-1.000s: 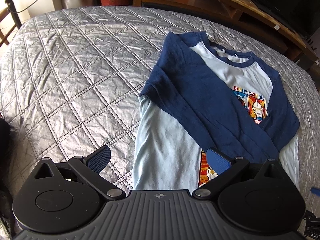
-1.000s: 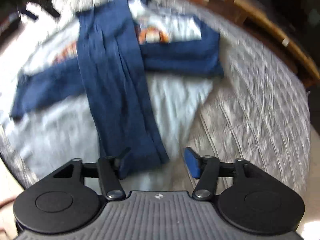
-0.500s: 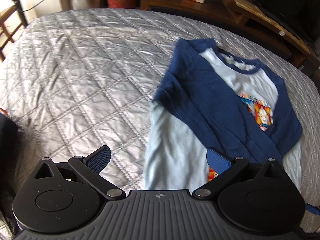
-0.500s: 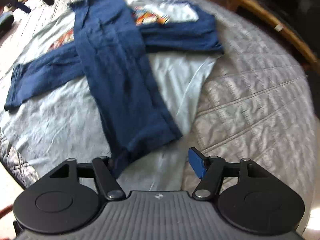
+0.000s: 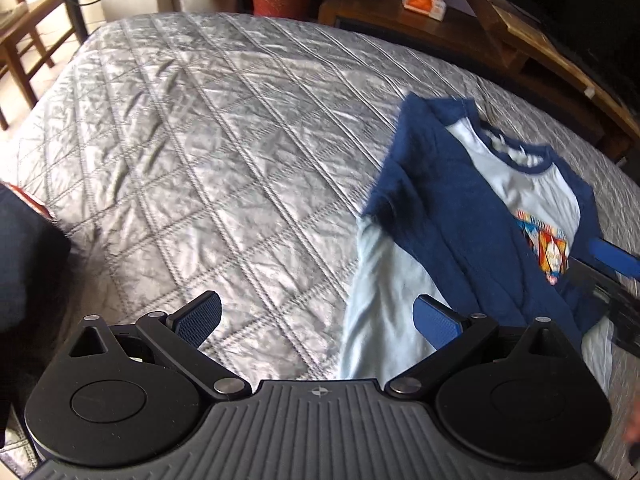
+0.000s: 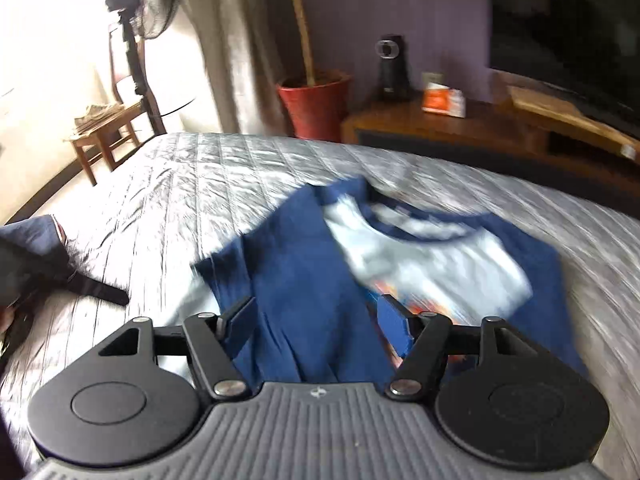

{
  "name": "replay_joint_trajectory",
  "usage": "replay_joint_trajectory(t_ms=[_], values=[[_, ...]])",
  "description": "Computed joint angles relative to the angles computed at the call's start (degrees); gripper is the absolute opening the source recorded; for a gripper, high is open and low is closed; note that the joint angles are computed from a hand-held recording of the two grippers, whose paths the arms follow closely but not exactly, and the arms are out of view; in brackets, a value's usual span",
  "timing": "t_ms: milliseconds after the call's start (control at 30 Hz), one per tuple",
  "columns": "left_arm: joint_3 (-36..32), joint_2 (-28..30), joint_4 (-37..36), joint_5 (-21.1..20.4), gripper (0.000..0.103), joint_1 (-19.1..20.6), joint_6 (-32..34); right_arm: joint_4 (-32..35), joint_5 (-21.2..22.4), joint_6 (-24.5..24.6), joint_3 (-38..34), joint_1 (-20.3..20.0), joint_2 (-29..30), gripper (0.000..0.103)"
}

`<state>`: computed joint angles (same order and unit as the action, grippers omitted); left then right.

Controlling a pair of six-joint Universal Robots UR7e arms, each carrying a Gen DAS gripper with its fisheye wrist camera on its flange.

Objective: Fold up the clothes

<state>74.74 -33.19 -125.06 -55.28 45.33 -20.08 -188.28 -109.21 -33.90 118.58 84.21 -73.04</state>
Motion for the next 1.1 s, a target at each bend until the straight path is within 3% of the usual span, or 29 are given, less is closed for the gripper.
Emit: replay_joint_trajectory(t_ms=[167,300,367,433,500,600,700,767,833,933,967,1000,1033,1100], values=[[-0.10,-1.30,-0.07,1.03,0.103,1.04,-1.38,-0.48,0.27,-5.58,-6.80,1.21,10.17,0.054],[-0.27,-1.94,-0.24,1.97,0.103,1.62,-2.10,4.42,-0.23,-5.62,-12.19,0.73,15.61,0.055],[-0.35,-2.09,-0.22,1.74,0.103,1.74,-2.36,4.07,-0.84,-6.91,-13.02,1.13,17.23,0.062],[-0.52,-2.00,-0.07,1.35,0.103,1.67,-2.11,5.96,-0.77,-6.31,-12.63,2.03,16.51,0.056],[-0.19,-1.94,-0.50,0.45,0.103,1.37,-1.21,3.16,0.49,-4.67,-9.20,2.40,13.77,0.057],[0.73,-1.70,-1.04,-0.83,0.103,0.64,0.82,-1.21,-1.67,-1.50,-1.55,2.68,6.83,0.067],[3.50,-2.02,-1.45,-1.24,0.103,-0.66,2.81,-4.30,-7.52,2.89,7.94,1.44,-1.11,0.073],[7.06,-3.71,-3.42,-3.76,0.103,-1.40,2.51,-3.79,-12.29,7.28,14.25,0.48,-6.88,0.066],[11.03,-5.94,-5.00,-6.71,0.103,-2.09,1.86,-4.40,-16.66,12.68,21.51,1.17,-13.60,0.065],[16.75,-8.54,-5.86,-7.44,0.103,-4.19,2.38,-6.00,-17.48,19.82,31.37,5.28,-23.99,0.070],[18.83,-9.41,-5.94,-6.92,0.102,-5.15,2.72,-6.78,-18.31,22.47,34.00,7.63,-26.94,0.075],[20.96,-10.40,-5.78,-6.65,0.102,-6.11,2.72,-8.84,-20.64,25.67,36.10,11.32,-28.21,0.082],[23.05,-11.41,-5.51,-6.53,0.102,-7.09,2.57,-9.14,-22.39,28.40,37.14,13.71,-28.77,0.097],[28.15,-14.33,-5.20,-6.89,0.101,-9.68,2.09,-7.03,-24.88,33.16,38.93,17.71,-30.91,0.098]])
